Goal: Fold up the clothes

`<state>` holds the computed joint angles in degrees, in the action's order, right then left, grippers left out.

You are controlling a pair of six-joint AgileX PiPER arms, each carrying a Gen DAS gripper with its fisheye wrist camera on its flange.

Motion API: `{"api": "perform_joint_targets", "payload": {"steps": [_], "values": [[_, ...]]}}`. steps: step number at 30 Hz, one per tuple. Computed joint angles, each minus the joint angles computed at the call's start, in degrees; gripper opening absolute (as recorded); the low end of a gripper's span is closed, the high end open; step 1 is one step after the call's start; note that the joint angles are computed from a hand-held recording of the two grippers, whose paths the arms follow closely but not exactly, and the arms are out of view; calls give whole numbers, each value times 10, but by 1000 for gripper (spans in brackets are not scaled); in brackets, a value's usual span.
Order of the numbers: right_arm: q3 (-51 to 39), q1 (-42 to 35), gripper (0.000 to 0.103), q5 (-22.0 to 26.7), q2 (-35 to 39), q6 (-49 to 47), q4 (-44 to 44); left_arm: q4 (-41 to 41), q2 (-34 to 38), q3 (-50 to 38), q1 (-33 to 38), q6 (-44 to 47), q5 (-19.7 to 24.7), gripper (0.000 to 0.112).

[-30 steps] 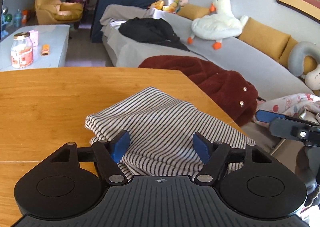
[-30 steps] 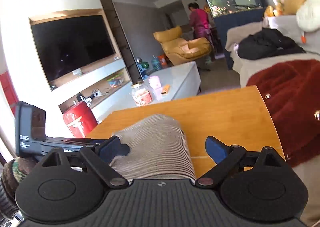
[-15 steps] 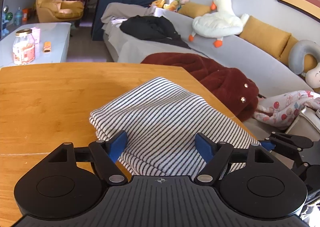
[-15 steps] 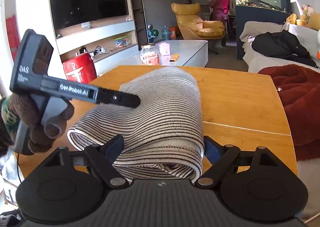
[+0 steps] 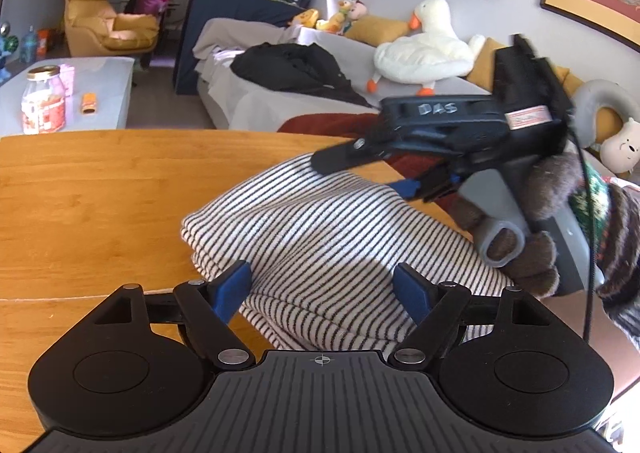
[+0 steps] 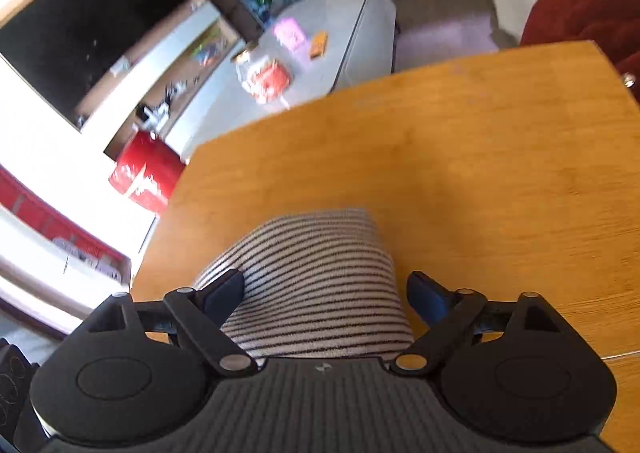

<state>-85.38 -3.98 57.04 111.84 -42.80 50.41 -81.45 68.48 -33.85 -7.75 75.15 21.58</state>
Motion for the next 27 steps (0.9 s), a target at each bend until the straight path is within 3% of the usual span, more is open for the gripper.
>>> {"api": "perform_joint_targets", "payload": {"steps": [3, 6, 7, 10, 11, 14, 20, 27], "values": [[82, -6, 69, -10, -71, -120, 74, -15, 2, 5, 28, 17, 31, 85], [162, -51, 62, 37, -122, -263, 184, -23, 7, 8, 60, 24, 71, 93], [176, -56, 61, 24, -130, -277, 185, -26, 9, 9, 69, 28, 83, 93], [211, -42, 59, -100, -134, -268, 141, -11, 20, 4, 61, 9, 71, 94], [222, -48, 63, -119, -127, -281, 146, -8, 29, 1, 61, 1, 73, 95], [253, -86, 64, -95, -115, -330, 218, -90, 64, 12, 81, 54, 117, 96], [331, -104, 71, -97, -120, -507, 370, -163, 43, 38, 36, 105, 51, 100], [340, -121, 75, -65, -103, -537, 409, -172, 39, 43, 31, 110, 46, 103]]}}
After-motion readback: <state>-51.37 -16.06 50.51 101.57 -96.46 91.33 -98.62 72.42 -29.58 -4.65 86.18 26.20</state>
